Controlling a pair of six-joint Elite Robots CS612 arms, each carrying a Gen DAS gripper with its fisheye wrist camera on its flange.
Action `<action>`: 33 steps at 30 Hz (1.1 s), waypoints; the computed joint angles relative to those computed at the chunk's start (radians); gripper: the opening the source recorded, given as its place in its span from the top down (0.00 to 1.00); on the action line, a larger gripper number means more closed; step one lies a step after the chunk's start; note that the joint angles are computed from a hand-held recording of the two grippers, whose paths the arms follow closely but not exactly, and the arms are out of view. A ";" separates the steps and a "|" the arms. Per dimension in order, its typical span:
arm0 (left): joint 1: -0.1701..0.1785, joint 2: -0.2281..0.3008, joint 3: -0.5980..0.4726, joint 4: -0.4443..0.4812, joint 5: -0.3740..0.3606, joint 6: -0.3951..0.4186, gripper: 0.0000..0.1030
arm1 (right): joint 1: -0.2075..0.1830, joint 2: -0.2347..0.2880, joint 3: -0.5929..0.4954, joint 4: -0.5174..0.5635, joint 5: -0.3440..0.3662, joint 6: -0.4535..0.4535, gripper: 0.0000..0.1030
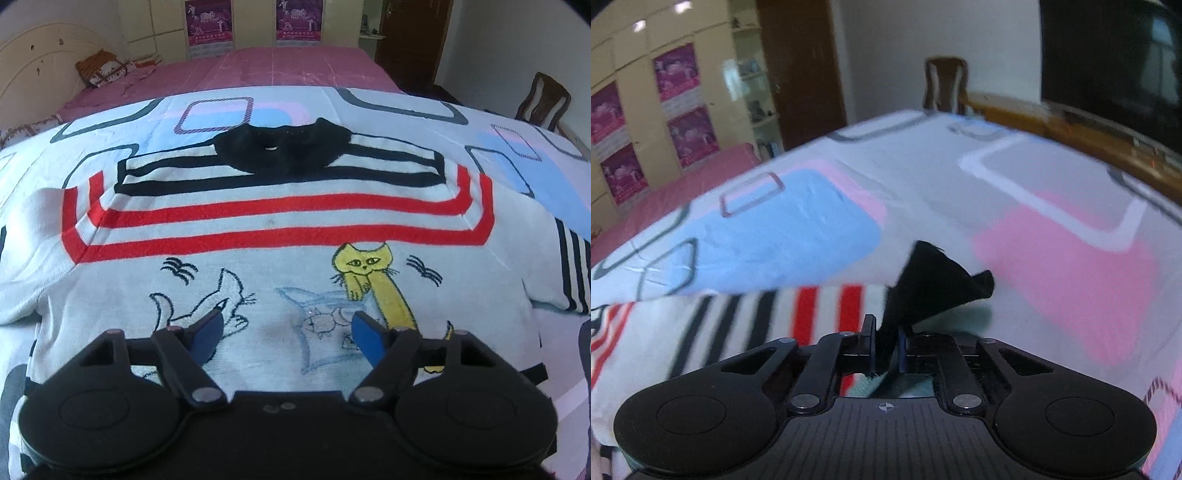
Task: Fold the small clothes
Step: 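Grasp the black cuff of the sleeve with the right gripper, then carry the held sleeve across the sweater body toward the left gripper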
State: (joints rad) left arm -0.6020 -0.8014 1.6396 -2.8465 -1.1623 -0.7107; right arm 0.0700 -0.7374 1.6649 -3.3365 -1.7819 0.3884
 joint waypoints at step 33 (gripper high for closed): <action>0.100 -0.068 0.163 -0.225 -0.082 0.029 0.22 | 0.299 0.139 -0.328 0.180 0.428 -0.314 0.14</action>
State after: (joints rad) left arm -0.5020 -0.8695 1.8025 -3.0714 -1.2447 -0.6819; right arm 0.3692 -0.5985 1.3367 -3.1566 -1.3541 0.0743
